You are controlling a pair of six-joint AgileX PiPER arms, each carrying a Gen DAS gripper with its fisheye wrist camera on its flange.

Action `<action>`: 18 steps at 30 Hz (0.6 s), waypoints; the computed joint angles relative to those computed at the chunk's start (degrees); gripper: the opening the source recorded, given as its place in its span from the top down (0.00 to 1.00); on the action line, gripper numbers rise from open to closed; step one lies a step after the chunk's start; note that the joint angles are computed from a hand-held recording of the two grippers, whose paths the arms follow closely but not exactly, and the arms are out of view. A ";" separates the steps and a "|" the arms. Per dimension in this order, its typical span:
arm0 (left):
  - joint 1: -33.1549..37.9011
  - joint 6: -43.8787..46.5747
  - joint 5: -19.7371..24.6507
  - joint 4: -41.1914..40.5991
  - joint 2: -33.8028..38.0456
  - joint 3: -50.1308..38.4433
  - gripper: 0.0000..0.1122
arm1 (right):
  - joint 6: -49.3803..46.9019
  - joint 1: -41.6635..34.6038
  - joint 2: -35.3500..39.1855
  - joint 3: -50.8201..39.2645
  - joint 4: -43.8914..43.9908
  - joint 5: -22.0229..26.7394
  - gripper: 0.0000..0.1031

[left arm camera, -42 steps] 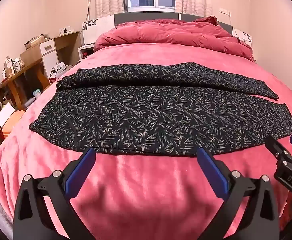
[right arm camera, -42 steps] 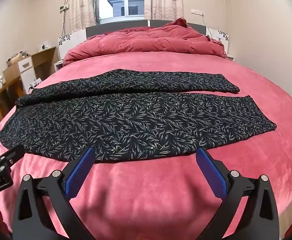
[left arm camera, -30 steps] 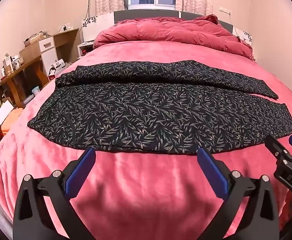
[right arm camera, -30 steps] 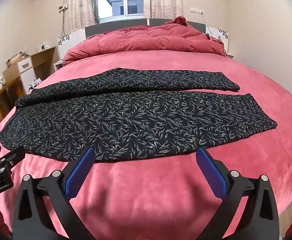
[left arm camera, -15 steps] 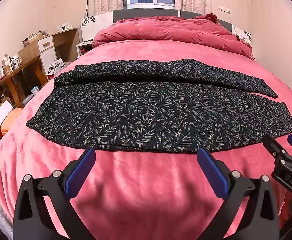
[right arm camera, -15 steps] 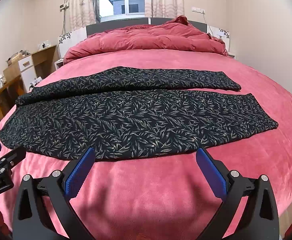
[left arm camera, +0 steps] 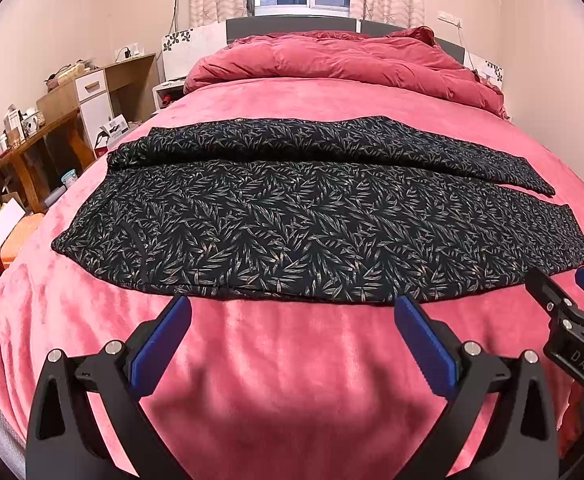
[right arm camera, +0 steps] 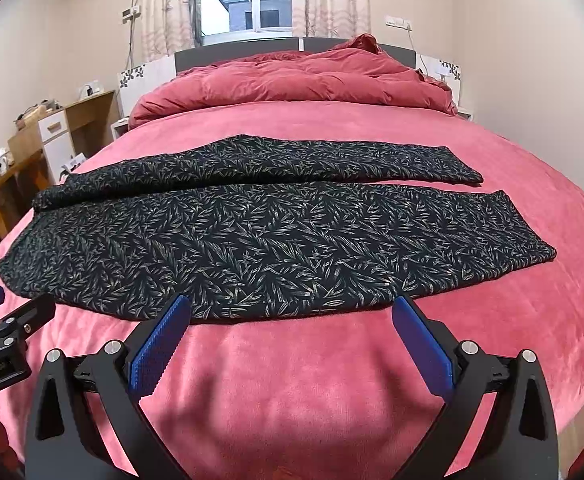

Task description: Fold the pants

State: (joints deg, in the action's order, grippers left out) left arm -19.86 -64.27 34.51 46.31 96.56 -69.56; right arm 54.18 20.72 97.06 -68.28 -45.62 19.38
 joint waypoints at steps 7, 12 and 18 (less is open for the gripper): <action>0.35 0.94 -0.12 -0.77 0.12 -0.18 0.10 | -0.10 -0.18 -0.02 -0.03 0.24 -0.30 0.03; 0.73 1.18 -0.35 -1.20 0.14 -0.10 0.10 | -1.63 -0.48 0.17 -0.32 1.63 -0.17 0.03; 0.88 1.94 -0.17 -2.37 0.60 -0.71 0.10 | -1.46 -0.52 0.00 -0.10 1.22 -0.40 0.03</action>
State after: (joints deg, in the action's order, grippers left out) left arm -18.98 -62.33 34.34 43.94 97.16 -70.27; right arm 52.72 20.20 97.06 -68.38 -44.40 18.99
